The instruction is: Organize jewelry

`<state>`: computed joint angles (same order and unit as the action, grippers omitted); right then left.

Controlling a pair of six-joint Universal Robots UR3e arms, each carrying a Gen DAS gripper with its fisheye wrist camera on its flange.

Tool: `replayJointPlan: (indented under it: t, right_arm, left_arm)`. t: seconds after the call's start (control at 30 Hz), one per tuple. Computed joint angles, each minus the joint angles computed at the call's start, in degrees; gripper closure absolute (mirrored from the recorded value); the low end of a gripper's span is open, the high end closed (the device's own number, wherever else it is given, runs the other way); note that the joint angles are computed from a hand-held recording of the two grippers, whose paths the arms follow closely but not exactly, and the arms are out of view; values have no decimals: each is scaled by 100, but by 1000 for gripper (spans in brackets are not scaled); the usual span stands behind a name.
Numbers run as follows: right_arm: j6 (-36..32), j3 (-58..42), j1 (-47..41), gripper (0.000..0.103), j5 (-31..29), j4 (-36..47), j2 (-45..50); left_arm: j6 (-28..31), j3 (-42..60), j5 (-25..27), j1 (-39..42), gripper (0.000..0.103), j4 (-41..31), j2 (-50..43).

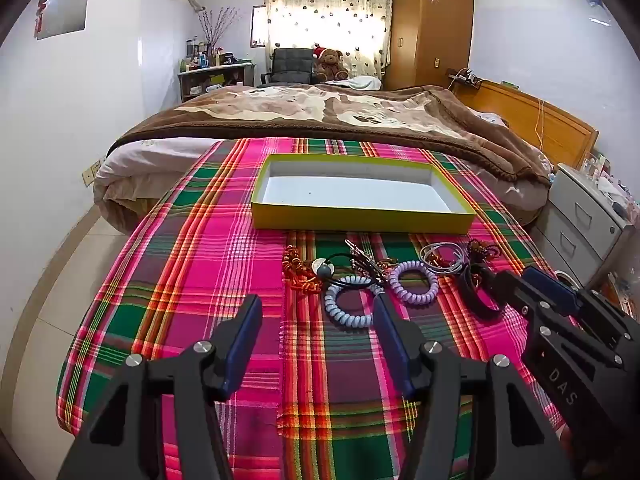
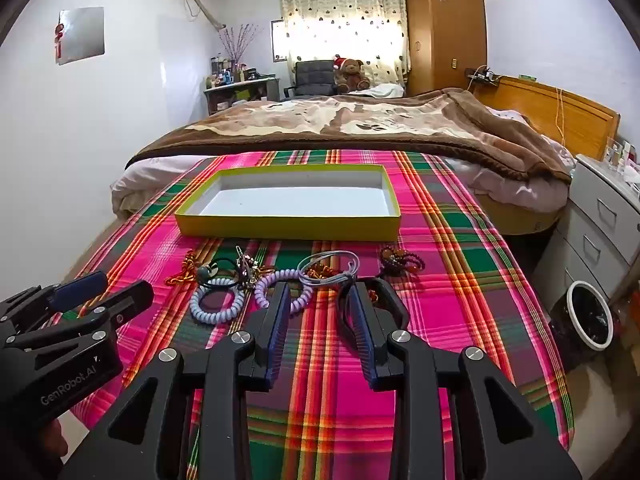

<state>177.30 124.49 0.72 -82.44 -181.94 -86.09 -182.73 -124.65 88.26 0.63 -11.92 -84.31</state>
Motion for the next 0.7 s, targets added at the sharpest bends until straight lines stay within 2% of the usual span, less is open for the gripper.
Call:
replayJointPlan:
  t: [0.13,0.37,0.4,0.5,0.7]
  right_arm:
    - [81,22,29,71,-31,-26,-69]
    - [68,128,-161,71,143,-85,-117]
    - [55,181,-207,71,188,-102,-157]
    - [64,79,-116,71,98,-29,-104]
    - [68,91,-83,71,73,-1,-183]
  left_arm:
    - [2,24,-95,50,44,-35,-13]
    - [-49,-16,163,-122,44,255,-224]
    - [-55,69,254,-178,44,71,-147]
    - [-71,25,125,-108,44,61,-87]
    - [-59,7,202,-146,44,29,-29]
